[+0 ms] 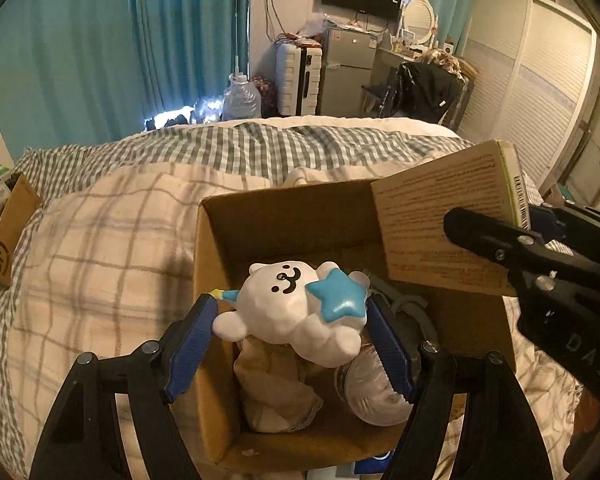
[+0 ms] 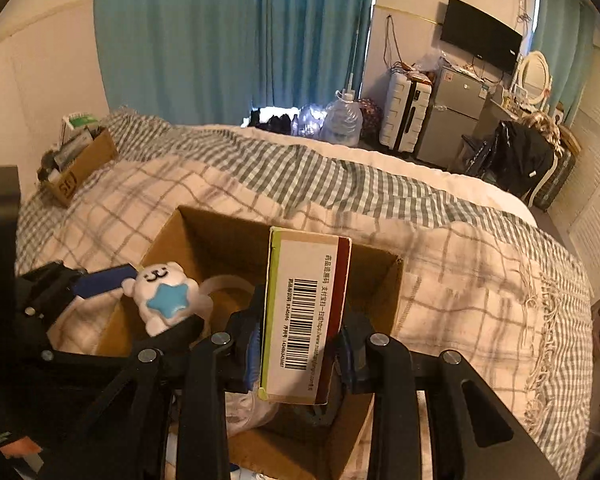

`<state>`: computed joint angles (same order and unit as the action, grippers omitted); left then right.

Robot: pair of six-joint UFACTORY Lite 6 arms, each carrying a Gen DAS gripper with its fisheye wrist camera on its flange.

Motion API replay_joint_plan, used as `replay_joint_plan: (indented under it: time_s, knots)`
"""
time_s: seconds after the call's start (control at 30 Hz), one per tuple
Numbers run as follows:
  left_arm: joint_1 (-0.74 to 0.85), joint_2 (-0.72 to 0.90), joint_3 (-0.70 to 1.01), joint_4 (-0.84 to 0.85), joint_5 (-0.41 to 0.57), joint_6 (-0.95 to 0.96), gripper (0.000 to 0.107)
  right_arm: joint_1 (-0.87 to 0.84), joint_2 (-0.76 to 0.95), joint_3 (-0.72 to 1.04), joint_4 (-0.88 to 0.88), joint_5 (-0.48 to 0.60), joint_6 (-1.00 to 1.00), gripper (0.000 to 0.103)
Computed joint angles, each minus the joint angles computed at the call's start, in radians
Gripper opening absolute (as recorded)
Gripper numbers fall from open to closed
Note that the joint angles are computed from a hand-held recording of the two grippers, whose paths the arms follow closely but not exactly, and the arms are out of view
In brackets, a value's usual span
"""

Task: Organize objects
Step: 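Lower the figurine and medicine box into the box and open both grippers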

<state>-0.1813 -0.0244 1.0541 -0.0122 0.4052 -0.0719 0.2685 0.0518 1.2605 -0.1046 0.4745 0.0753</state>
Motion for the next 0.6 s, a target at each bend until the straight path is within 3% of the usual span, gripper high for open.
replay_joint_plan:
  time_s: [0.03, 0.1, 0.13, 0.43, 0.6]
  knots:
    - [-0.009, -0.003, 0.012, 0.025, 0.021, -0.024, 0.079, -0.006, -0.017, -0.006, -0.009, 0.0, 0.012, 0.036]
    - [-0.03, -0.029, 0.015, 0.102, 0.055, -0.11, 0.093, -0.02, -0.067, -0.017, -0.035, 0.013, 0.038, 0.066]
    - [-0.044, -0.052, 0.01, 0.153, 0.068, -0.168, 0.096, -0.03, -0.105, -0.028, -0.025, 0.022, 0.028, 0.069]
    - [-0.12, -0.458, -0.071, 0.235, 0.299, -0.275, 0.103, -0.068, -0.439, -0.018, -0.037, 0.289, 0.001, 0.08]
    - [-0.228, -0.668, -0.088, 0.325, 0.46, -0.379, 0.103, 0.082, -0.645, -0.031, -0.198, 0.484, 0.154, 0.087]
